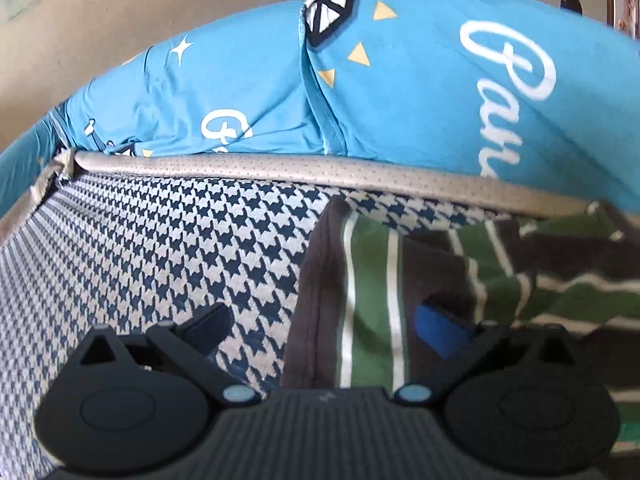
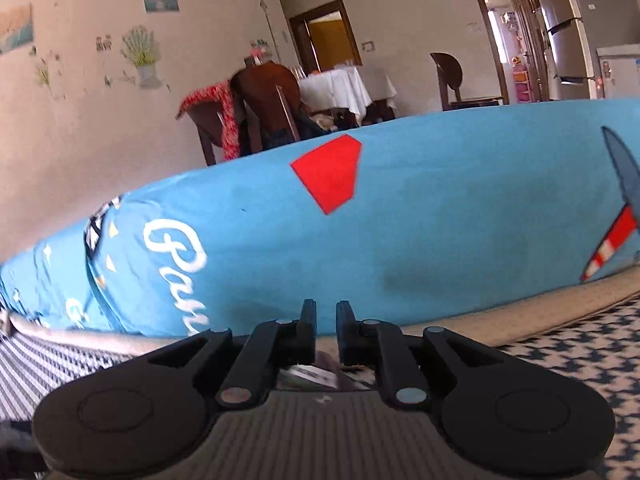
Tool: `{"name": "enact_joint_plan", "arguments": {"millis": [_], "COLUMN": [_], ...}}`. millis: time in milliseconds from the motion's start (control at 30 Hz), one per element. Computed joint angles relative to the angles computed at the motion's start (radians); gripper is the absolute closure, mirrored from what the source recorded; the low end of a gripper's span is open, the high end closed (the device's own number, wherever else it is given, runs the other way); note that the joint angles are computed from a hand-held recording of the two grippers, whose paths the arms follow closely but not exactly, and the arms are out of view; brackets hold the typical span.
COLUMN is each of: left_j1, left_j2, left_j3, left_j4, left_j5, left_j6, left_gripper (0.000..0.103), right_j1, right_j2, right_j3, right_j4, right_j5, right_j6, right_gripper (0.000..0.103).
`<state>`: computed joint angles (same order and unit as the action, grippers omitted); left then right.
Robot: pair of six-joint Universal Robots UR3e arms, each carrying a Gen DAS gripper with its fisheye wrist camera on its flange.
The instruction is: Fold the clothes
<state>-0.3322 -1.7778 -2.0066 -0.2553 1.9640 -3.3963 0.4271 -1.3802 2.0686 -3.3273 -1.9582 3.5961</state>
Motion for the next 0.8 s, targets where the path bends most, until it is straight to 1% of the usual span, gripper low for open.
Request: {"name": "enact_joint_plan", "arguments": {"millis": [100,167,267,433,533,600,700,767,800], "left_j1": [0.006,-0.011,-0.029,-0.042,-0.055,-0.066,-0.083,-0.096,-0.1], "left_j2": [0.046,0.055,0.07,0.096,0.099,0.093,0.082,0.073,0.069], "left_j3": [-0.027,-0.031,-0.038,-0.056,-0.072,-0.075,-0.078,-0.082,-0.084], "left_j4": [-0.003,-0.006,-0.014,-0.021,-0.015,-0.01,-0.002,0.007,0.011], "left_j5": [-0.07,-0.081,-0.091,-0.128,-0.132,-0.129,-0.124,-0.116,-0.113], "left_j6": [0.011,0.014,0.011,0.013,0.017,0.019,0.022,0.027,0.03], "left_gripper": [0.0,0.0,0.0,0.0,0.0,0.0,0.0,0.0,0.0], "right_j1": [0.004,0.006,0.023,0.084,0.137,0.164,0.223,0.247,0.255], "right_j2": [-0.072,-0.131,-0.229,-0.366,-0.411,-0.435,-0.436,-0.43,-0.428], "right_j3": [0.012,0.03,0.085,0.177,0.204,0.221,0.223,0.226,0.231], "right_j4": [0.093,0.148,0.211,0.375,0.471,0.502,0.525,0.528,0.526], "right_j5": [-0.024,-0.03,-0.046,-0.063,-0.08,-0.073,-0.112,-0.128,-0.132], "right_j6": [-0.007,-0.007,-0.013,-0.004,0.001,0.001,-0.018,-0.046,-0.058], "right_gripper": [0.085,0.079,0.076,0.075,0.075,0.075,0.073,0.065,0.063]}}
